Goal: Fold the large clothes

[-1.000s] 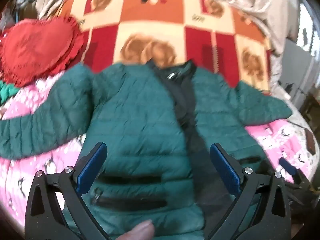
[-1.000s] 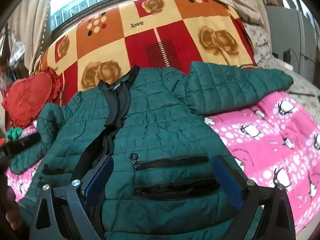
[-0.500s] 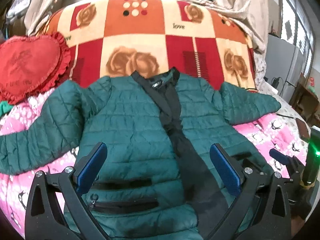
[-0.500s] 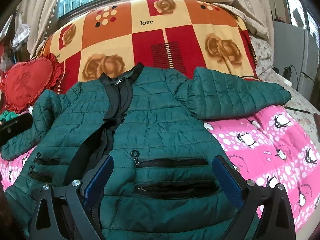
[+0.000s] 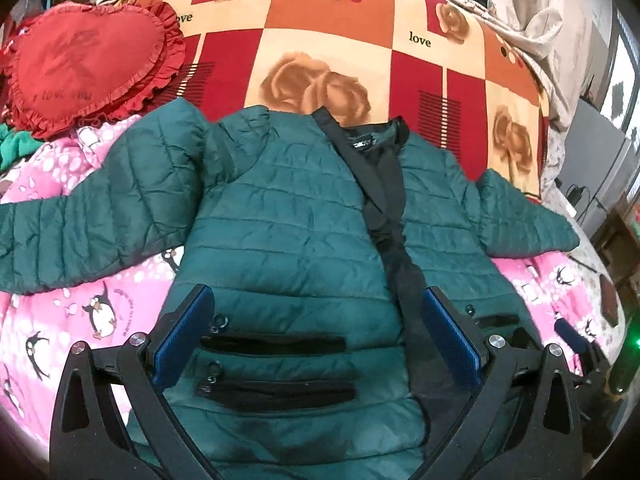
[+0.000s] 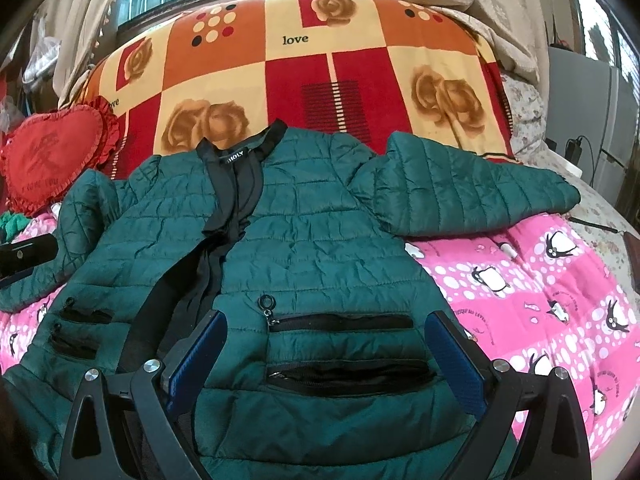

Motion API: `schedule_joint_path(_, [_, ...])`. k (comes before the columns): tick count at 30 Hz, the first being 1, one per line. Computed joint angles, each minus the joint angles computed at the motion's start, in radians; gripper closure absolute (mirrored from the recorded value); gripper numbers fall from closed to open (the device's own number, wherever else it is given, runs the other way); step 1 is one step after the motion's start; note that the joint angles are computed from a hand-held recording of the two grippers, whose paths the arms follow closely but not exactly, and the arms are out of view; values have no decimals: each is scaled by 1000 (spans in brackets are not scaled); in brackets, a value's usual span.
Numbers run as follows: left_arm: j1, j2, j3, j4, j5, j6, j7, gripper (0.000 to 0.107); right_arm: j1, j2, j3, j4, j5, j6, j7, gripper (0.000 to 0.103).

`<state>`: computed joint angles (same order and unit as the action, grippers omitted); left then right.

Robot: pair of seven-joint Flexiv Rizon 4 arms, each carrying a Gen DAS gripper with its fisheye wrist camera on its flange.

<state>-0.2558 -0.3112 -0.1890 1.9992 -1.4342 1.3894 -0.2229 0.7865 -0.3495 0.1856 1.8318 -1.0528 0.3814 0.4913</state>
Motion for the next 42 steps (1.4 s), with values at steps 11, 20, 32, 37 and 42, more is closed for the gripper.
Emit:
schedule_joint_path(11, [68,-19,11,-8,117,-67,-168,4,-1,-2,-2,3,-9,5,8,5])
schedule_joint_path(20, [86,-15,-6,-2,127,-64,-171,4,-2,-2,0,2,-4,6,3,5])
schedule_joint_path(32, [80,-9,-9,-1,130,-55,-169,4,-6,6,-3,13,-19,-1,19,5])
schedule_joint_path(37, [58,22,-11,21,113,-25,-136,4,-10,4,6,1,19,2,6,5])
schedule_joint_path(42, [30,100,1,64,28,3,-19,4,-7,-1,7,-14,54,14,-15,5])
